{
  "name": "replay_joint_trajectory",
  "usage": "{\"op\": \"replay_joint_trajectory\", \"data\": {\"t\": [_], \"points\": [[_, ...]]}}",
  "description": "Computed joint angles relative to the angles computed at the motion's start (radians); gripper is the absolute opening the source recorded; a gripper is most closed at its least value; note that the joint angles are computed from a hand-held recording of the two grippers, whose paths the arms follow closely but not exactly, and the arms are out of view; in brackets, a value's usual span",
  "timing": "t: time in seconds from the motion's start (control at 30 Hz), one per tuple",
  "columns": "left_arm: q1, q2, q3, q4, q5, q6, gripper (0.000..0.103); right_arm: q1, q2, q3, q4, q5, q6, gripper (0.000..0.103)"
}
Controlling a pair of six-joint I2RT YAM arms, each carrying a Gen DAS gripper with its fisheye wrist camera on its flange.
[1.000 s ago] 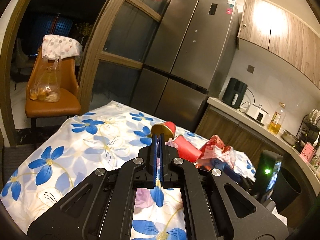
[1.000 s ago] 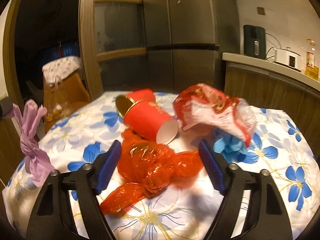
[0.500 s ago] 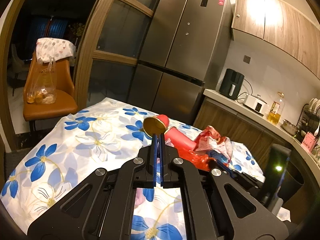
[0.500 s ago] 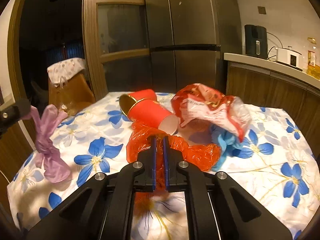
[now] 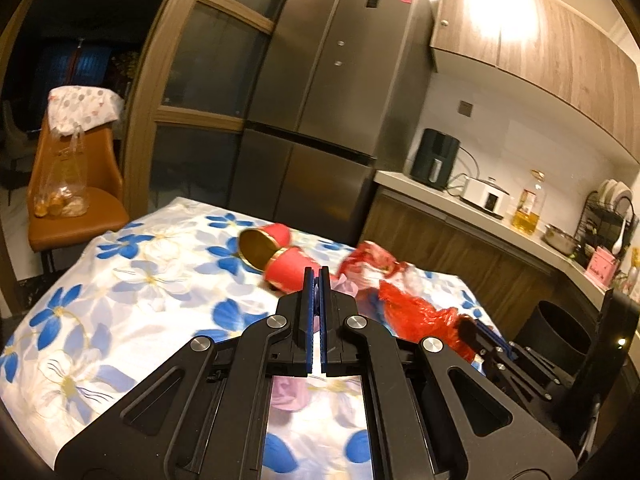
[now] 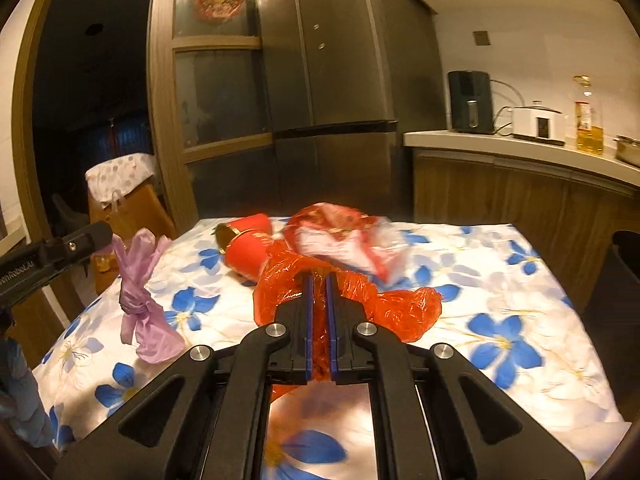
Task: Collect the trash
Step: 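Grasp the orange-red plastic bag with the right tool while the left tool holds the lilac glove, then carry the orange-red bag and lilac glove with both tools over the black bin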
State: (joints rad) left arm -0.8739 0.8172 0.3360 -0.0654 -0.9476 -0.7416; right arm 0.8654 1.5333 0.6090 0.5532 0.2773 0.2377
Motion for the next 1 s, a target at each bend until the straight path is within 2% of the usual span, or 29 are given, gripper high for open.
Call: {"op": "replay_joint_trajectory", "data": {"t": [0.23, 0.53, 0.77, 1.0], "points": [[-0.046, 0.206, 0.069, 0.155, 0.030, 0.048, 0.001, -0.078, -0.136, -0.102, -0.014, 0.016, 0.005, 0.006], [-0.052, 0.476, 0.206, 0.355, 0.129, 0.154, 0.001, -0.219, -0.290, -0.198, -0.044, -0.004, -0.001, 0.006], [-0.071, 0.685, 0.372, 0.441, 0.185, 0.235, 0.001, -0.366, -0.395, -0.249, -0.075, -0.051, -0.018, 0.006], [-0.083, 0.858, 0.562, 0.463, 0.246, 0.316, 0.001, -0.537, -0.466, -0.277, -0.091, -0.121, -0.042, 0.006]]}}
